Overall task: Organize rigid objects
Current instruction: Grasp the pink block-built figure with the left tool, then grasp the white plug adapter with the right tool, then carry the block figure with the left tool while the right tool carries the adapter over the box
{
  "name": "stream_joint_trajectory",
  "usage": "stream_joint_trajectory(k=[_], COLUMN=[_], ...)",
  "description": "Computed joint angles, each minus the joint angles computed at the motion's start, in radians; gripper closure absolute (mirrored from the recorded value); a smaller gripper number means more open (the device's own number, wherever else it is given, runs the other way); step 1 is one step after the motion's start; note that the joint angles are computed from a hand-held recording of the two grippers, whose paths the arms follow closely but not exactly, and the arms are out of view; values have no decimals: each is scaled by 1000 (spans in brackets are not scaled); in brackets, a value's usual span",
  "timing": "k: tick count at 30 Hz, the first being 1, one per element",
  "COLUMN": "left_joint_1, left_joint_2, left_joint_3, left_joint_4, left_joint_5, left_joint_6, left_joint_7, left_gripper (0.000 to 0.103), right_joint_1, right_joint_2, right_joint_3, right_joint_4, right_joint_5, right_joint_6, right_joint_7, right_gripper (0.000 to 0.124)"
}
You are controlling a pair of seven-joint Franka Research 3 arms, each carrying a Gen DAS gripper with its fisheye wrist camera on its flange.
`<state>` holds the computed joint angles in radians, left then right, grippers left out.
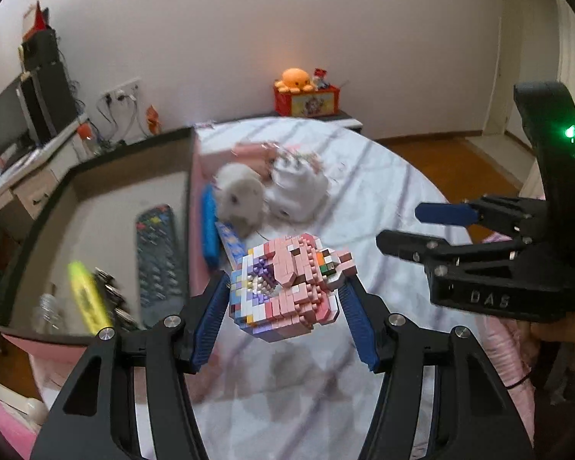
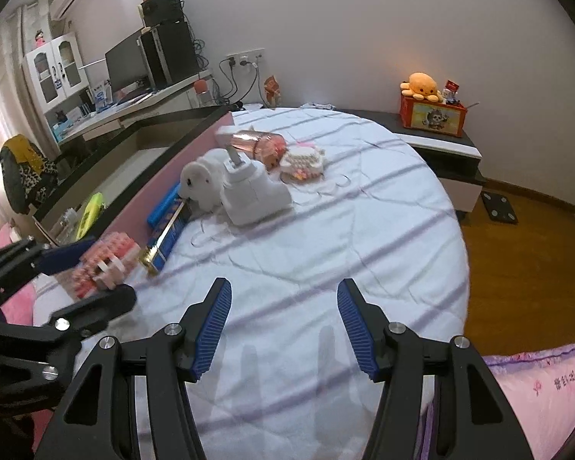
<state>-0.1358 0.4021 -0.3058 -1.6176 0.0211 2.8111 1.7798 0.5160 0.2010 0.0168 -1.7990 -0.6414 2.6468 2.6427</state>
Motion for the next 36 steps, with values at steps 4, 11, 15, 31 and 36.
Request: stream_joint_trajectory(k=[4,11,15,31,36], left_joint_1=[-8,4,14,74,91], left_joint_2=[44,141,194,183,147], left_joint_3=[26,31,24,-40,-53], left_joint_4=[85,234,314,290,244], left_joint_5=[19,30,9,-104,-148], left_joint_6=[-29,-80,-133,-133,-107], left_joint_7=[-24,-15,-10,109,142], left_gripper=[43,43,43,43,43], right_joint_1=[8,37,50,96,118], right_joint_2=[70,214,312,317,277], right_joint_3=[-2,-45,-63,-122,-120], right_joint_4=[99,306,453,455,435], right_joint_5=[24,93,149,192,128], right_joint_6=[-17,-82,-195,-182,-185], right_joint_7=[-62,-188,-286,-300,-246], right_gripper=[58,50,50,59,59])
